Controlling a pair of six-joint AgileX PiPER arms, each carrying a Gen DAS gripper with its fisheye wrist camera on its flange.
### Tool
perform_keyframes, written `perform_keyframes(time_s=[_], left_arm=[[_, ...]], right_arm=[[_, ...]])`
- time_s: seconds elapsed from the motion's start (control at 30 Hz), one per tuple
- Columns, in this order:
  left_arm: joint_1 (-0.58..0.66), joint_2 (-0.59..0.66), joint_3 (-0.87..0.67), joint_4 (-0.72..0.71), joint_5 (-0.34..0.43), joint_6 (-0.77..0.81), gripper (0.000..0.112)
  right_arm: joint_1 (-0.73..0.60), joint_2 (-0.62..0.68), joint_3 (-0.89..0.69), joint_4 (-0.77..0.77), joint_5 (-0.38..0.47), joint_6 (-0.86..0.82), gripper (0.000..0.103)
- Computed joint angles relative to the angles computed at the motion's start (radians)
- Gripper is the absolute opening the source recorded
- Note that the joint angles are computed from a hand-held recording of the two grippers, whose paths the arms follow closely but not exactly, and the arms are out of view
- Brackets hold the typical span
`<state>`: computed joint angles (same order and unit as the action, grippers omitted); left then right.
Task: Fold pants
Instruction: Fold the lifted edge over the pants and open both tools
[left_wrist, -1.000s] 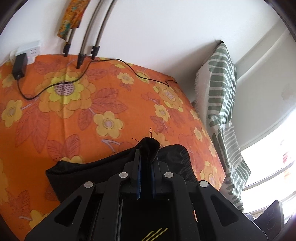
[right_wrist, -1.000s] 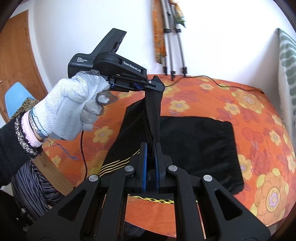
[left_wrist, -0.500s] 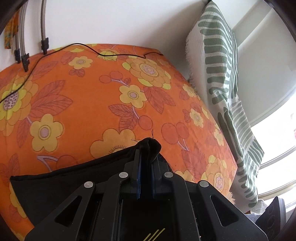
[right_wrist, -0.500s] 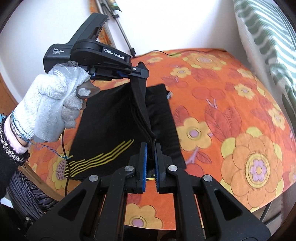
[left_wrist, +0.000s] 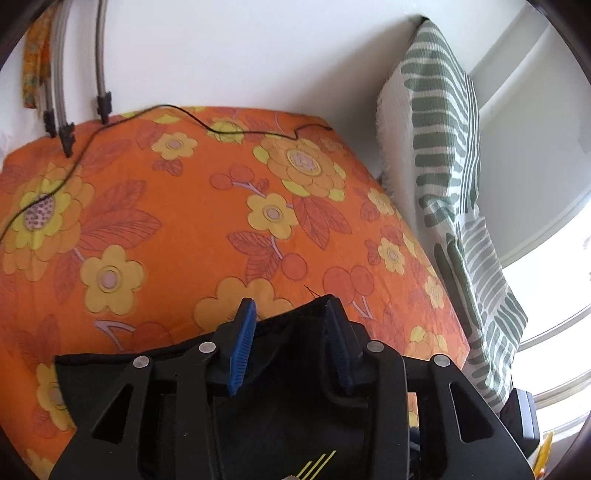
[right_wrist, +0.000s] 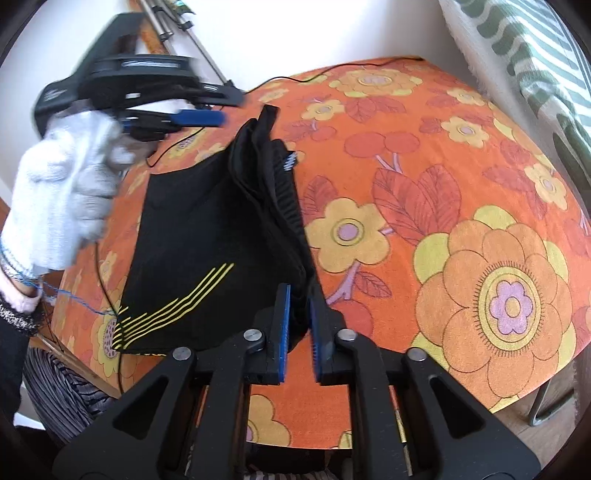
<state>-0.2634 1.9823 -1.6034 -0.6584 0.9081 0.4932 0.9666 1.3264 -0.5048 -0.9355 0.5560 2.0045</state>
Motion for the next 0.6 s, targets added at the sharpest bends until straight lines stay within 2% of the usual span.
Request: perform_keyframes(time_s=[0.03, 0.07, 0.1, 0.2, 0.3, 0.43, 0.53, 0.6], left_arm=[[0.022, -0.020, 0.017, 0.000, -0.006, 0.016, 0.038], [0.050, -0.044, 0.040, -0.002, -0.015, 0.037, 0.038], [0.083, -0.068, 0.065, -0.007, -0.021, 0.062, 0.038], [0.213, -0.126, 0.141, -0.041, -0.022, 0.147, 0.038], [0.307, -0.146, 0.192, -0.052, -0.034, 0.212, 0.038], [0.384, -0.117, 0.231, -0.062, -0.028, 0.271, 0.038], [0.411, -0.082, 0.257, -0.115, -0.005, 0.319, 0.038], [0.404, -0.068, 0.276, -0.127, -0.014, 0.337, 0.038]], right_arm=[[0.013, -0.003, 0.000, 0.002, 0.047, 0.010, 0.030], [0.034, -0.009, 0.000, -0.005, 0.094, 0.025, 0.034], [0.046, -0.017, -0.003, -0.006, 0.131, 0.026, 0.034], [0.055, -0.044, -0.009, -0.036, 0.171, 0.032, 0.034], [0.033, -0.025, -0.051, -0.077, 0.144, -0.020, 0.034], [-0.024, 0.073, -0.167, -0.060, 0.106, -0.215, 0.034], [-0.087, 0.123, -0.227, -0.049, 0.050, -0.294, 0.043], [-0.145, 0.133, -0.245, -0.021, -0.013, -0.333, 0.044]])
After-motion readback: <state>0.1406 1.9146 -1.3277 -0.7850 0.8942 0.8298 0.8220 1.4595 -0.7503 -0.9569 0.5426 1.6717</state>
